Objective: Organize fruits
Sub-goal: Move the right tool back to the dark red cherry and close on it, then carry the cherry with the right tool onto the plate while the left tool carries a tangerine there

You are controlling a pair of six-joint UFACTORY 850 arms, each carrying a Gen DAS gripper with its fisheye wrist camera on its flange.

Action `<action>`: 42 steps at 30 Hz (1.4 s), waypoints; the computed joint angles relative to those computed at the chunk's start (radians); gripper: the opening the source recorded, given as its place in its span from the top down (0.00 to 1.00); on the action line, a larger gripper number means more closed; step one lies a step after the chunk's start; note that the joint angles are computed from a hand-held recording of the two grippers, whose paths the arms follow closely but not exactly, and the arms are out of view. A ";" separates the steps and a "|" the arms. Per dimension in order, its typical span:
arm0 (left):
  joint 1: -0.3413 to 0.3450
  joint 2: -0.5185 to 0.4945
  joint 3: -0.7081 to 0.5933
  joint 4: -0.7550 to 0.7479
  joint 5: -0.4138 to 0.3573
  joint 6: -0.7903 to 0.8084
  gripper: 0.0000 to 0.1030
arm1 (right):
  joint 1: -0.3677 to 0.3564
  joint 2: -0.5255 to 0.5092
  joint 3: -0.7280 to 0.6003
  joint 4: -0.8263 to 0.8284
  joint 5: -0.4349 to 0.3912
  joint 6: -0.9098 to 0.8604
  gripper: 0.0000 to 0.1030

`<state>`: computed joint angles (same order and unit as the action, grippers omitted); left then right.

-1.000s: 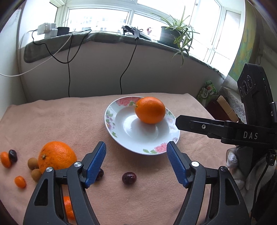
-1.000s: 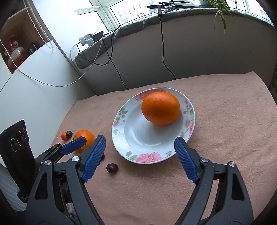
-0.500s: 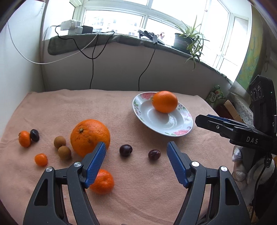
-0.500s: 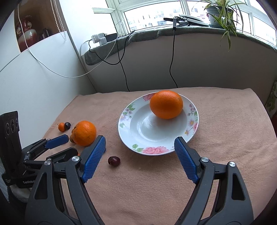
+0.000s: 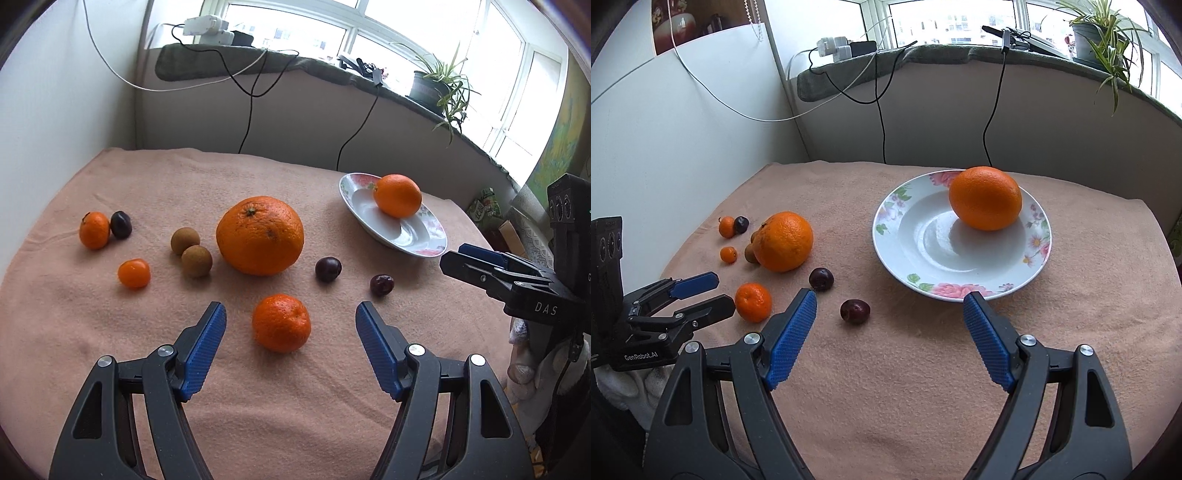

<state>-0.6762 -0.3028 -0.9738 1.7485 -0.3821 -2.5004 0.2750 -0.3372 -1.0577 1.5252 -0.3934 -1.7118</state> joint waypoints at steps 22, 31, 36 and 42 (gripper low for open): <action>0.015 -0.034 0.004 0.036 0.049 -0.046 0.55 | 0.049 -0.086 -0.058 -0.209 -0.007 0.184 0.54; 0.022 -0.047 -0.012 0.014 0.058 -0.009 0.59 | 0.067 -0.121 -0.092 -0.272 0.008 0.244 0.64; 0.027 -0.052 -0.012 0.027 0.071 -0.024 0.61 | 0.074 -0.132 -0.101 -0.302 0.016 0.276 0.69; 0.027 -0.052 -0.014 0.034 0.072 -0.031 0.62 | 0.081 -0.135 -0.102 -0.305 0.024 0.274 0.74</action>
